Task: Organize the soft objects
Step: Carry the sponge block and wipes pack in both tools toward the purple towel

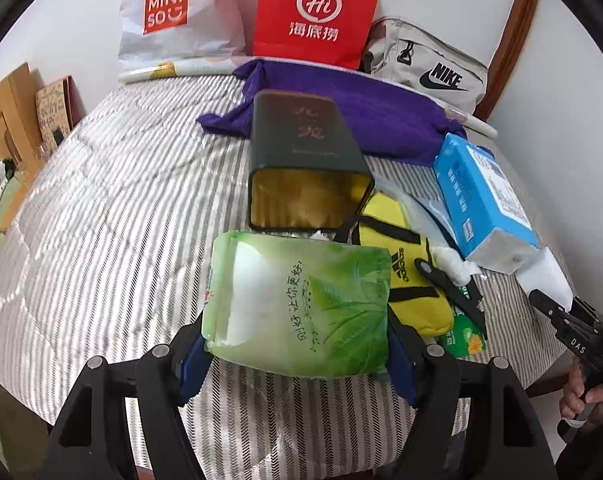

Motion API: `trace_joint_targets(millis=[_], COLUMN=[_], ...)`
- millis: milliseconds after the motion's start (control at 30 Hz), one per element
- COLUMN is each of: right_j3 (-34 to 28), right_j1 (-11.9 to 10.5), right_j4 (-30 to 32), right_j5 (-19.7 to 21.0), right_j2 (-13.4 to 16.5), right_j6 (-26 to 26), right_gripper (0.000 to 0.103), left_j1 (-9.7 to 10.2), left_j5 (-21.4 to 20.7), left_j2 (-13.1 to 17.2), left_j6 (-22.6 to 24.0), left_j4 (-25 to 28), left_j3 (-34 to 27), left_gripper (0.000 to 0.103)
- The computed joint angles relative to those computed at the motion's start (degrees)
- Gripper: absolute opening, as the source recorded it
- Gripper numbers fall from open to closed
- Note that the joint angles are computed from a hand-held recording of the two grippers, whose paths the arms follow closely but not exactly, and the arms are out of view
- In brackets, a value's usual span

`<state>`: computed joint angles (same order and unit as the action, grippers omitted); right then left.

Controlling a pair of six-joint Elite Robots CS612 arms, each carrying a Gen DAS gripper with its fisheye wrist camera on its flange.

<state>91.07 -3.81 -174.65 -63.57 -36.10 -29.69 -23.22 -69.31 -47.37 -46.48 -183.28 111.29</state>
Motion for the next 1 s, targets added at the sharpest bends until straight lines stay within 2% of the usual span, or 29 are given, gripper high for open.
trace_joint_targets(millis=[400, 633, 800, 1000], right_j3=[-1.37, -4.50, -8.10, -13.02], right_j1=[1.01, 1.96, 2.95, 4.10], right_j4=[-0.34, 0.83, 2.50, 6.03], right_j5=[-0.26, 1.64, 1.90, -0.07], right_j2=[-2.13, -2.53, -1.79, -0.27], right_j6=[-0.13, 0.38, 1.27, 2.56], right_gripper=[0.045, 0.045, 0.045, 0.045], left_j1=[1.05, 2.28, 3.63, 5.55], left_j5=[2.75, 3.73, 2.66, -0.16], left_j2=[-2.63, -3.62, -3.30, -1.70], left_j6=[0.72, 3.02, 3.84, 4.51], left_j4=[0.50, 1.92, 4.34, 5.92], left_j3=[-0.27, -2.13, -5.12, -9.20], left_gripper=[0.072, 0.072, 0.072, 0.072])
